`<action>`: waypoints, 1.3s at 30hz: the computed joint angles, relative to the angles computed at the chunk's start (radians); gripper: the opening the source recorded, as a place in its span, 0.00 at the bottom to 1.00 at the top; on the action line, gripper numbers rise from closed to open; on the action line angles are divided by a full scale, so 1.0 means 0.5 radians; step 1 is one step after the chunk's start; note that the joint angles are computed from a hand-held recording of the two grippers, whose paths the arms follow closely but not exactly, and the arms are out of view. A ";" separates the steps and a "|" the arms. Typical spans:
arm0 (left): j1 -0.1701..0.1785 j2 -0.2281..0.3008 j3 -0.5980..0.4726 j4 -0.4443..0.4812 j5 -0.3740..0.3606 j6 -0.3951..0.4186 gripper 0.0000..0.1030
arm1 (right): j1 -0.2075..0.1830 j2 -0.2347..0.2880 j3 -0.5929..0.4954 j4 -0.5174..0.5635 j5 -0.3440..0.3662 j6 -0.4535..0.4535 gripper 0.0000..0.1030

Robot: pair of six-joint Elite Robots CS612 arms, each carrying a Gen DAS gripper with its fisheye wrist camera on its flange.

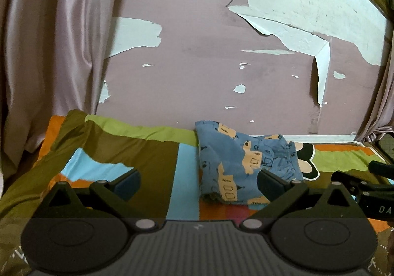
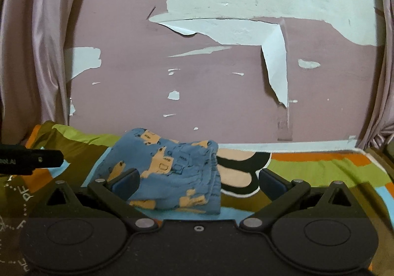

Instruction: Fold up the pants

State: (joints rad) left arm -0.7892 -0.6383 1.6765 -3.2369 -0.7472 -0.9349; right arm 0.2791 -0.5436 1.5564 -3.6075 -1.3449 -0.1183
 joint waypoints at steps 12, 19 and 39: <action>-0.075 -0.006 0.110 0.042 0.032 -0.104 1.00 | -0.011 -0.011 0.180 -0.167 0.008 0.109 0.99; -0.104 0.004 0.148 0.052 0.035 -0.161 1.00 | -0.015 -0.007 0.243 -0.255 -0.032 0.118 0.99; -0.146 0.062 0.158 -0.056 0.148 -0.054 1.00 | -0.020 0.041 0.275 -0.419 0.032 0.073 0.99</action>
State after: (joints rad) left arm -0.8623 -0.6071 1.7555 -3.2650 -0.6732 -0.9617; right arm 0.2689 -0.5232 1.6941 -3.8171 -1.3290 -0.0818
